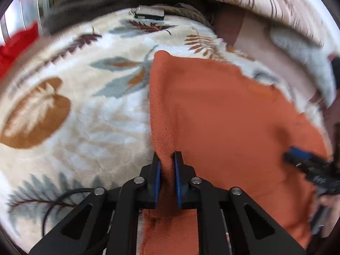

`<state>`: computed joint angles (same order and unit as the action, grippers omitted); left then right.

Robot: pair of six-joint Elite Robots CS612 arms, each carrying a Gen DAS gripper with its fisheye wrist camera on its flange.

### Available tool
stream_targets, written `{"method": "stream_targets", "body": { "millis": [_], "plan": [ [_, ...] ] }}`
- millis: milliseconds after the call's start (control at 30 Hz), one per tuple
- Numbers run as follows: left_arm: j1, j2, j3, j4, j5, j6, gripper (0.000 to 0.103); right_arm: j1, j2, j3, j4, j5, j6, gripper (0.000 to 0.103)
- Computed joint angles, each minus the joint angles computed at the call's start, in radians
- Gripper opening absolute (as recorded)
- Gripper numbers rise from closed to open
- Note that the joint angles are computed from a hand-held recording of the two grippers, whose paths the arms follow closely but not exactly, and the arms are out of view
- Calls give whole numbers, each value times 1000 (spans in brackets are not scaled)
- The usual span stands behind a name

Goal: Fold small clothes

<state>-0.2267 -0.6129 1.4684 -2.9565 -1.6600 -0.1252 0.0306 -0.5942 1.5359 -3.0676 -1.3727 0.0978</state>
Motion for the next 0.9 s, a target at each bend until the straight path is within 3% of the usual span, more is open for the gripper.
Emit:
{"method": "stream_targets", "body": {
  "millis": [100,200,300,367,400,467,533,600,800,900],
  "plan": [
    [-18,-16,40,-85,139,-23,2,-14,-23,29,-20,26,16,68],
    [-24,-18,44,-83,171,14,3,-51,-62,95,-93,69,39,68],
    [-37,-17,41,-85,220,36,5,-107,-107,185,-185,34,64,68],
    [-60,-22,52,-134,309,67,12,-150,-135,247,-232,-35,85,68],
    [-69,-26,61,-168,343,73,21,-175,-148,280,-254,-97,89,68],
    [-91,-38,82,-240,389,69,68,-220,-165,326,-277,-161,122,68],
    [-116,-43,98,-323,385,103,71,-268,-176,371,-300,-177,194,68],
    [-139,-44,94,-322,362,140,70,-319,-186,417,-335,-179,268,68],
    [-201,-32,33,-162,89,164,69,-415,-189,501,-436,-164,406,68],
    [-247,-15,7,-132,27,211,68,-449,-178,513,-448,-154,469,68]
  ]
}}
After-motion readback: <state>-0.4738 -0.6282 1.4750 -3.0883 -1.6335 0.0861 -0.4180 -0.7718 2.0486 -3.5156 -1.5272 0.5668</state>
